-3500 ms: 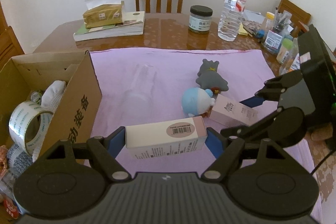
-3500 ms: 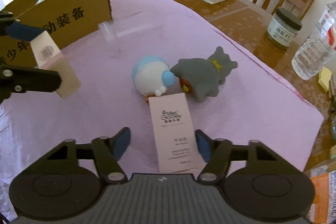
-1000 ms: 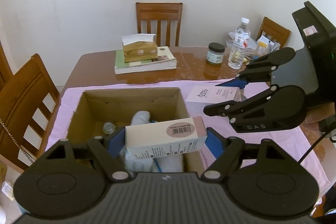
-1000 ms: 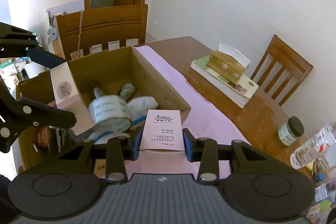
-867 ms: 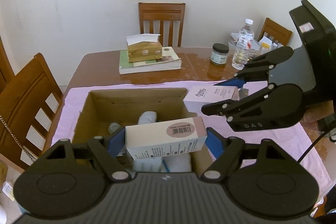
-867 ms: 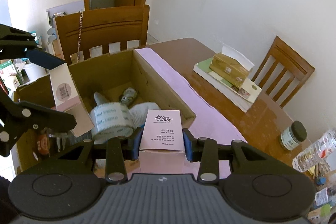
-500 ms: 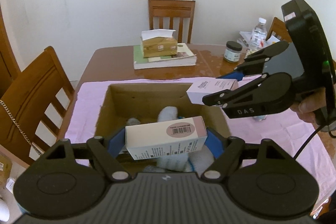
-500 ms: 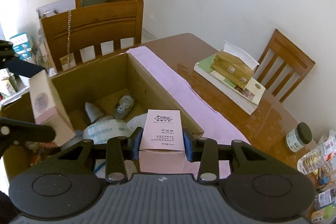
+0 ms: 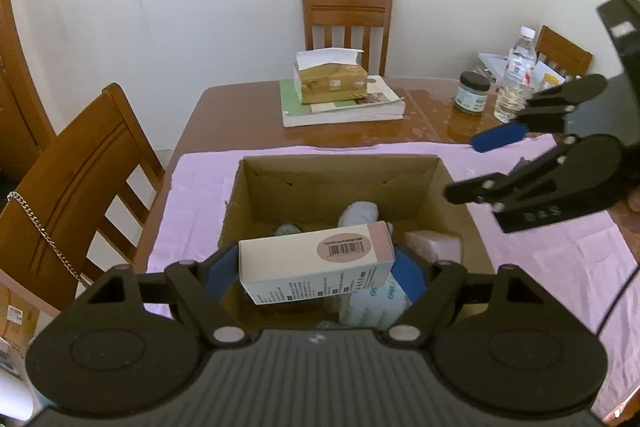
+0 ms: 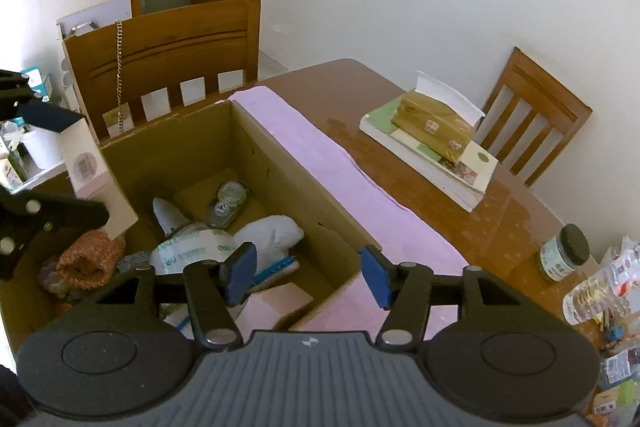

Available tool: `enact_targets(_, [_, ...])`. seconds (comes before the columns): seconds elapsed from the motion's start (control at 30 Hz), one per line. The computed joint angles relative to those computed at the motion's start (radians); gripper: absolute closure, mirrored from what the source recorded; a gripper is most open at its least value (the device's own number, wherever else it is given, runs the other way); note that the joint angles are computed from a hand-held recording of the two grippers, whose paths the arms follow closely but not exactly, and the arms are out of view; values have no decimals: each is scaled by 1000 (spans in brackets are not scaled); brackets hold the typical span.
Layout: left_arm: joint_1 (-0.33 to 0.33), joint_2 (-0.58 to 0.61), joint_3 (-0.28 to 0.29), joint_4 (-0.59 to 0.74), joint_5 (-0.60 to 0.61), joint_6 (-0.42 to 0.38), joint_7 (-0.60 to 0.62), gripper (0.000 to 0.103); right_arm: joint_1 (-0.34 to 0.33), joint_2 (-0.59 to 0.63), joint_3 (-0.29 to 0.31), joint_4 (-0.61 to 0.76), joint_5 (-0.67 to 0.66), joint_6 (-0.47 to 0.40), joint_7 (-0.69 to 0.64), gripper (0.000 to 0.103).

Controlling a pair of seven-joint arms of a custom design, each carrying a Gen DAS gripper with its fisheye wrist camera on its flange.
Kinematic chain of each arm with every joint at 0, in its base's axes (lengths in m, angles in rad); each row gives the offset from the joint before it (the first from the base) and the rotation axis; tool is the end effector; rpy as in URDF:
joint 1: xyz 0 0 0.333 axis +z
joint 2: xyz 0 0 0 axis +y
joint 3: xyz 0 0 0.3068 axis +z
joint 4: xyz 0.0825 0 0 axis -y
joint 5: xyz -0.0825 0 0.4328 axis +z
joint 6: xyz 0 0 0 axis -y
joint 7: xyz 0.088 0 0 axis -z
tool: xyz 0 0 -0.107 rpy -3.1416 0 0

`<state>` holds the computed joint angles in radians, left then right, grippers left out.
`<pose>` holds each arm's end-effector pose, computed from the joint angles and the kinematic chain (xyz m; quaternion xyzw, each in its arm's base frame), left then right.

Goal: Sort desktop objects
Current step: 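Open both grippers to drop the two boxes into the cardboard box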

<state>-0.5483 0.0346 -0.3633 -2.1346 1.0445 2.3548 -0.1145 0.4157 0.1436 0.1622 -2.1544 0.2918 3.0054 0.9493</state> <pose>0.3817 -0.4723 0.3790 -0.6744 0.6279 -0.2587 0.2897 0.5469 0.3293 0.3730 -0.8864 0.3018 -0.1925 0.2936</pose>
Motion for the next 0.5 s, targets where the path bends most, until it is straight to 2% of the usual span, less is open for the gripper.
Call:
enact_targets(0.03, [2, 3, 2, 2, -6, -1, 7, 11, 2, -3, -4, -4, -5, 3, 6, 36])
enact_targets(0.07, [1, 8, 1, 9, -15, -17, 10, 9, 4, -7, -8, -9, -12, 6, 15, 35])
enact_targets(0.2, [4, 7, 6, 3, -25, -1, 9, 9, 15, -15, -27, -23, -62, 11, 63, 33])
enact_targets(0.33, [5, 11, 6, 5, -46, 10, 29, 9, 16, -23, -32, -37, -91, 20, 94, 24])
enact_targets(0.5, [-3, 25, 4, 21, -66, -4, 49, 9, 3, -34, -17, -52, -66, 30, 78, 15])
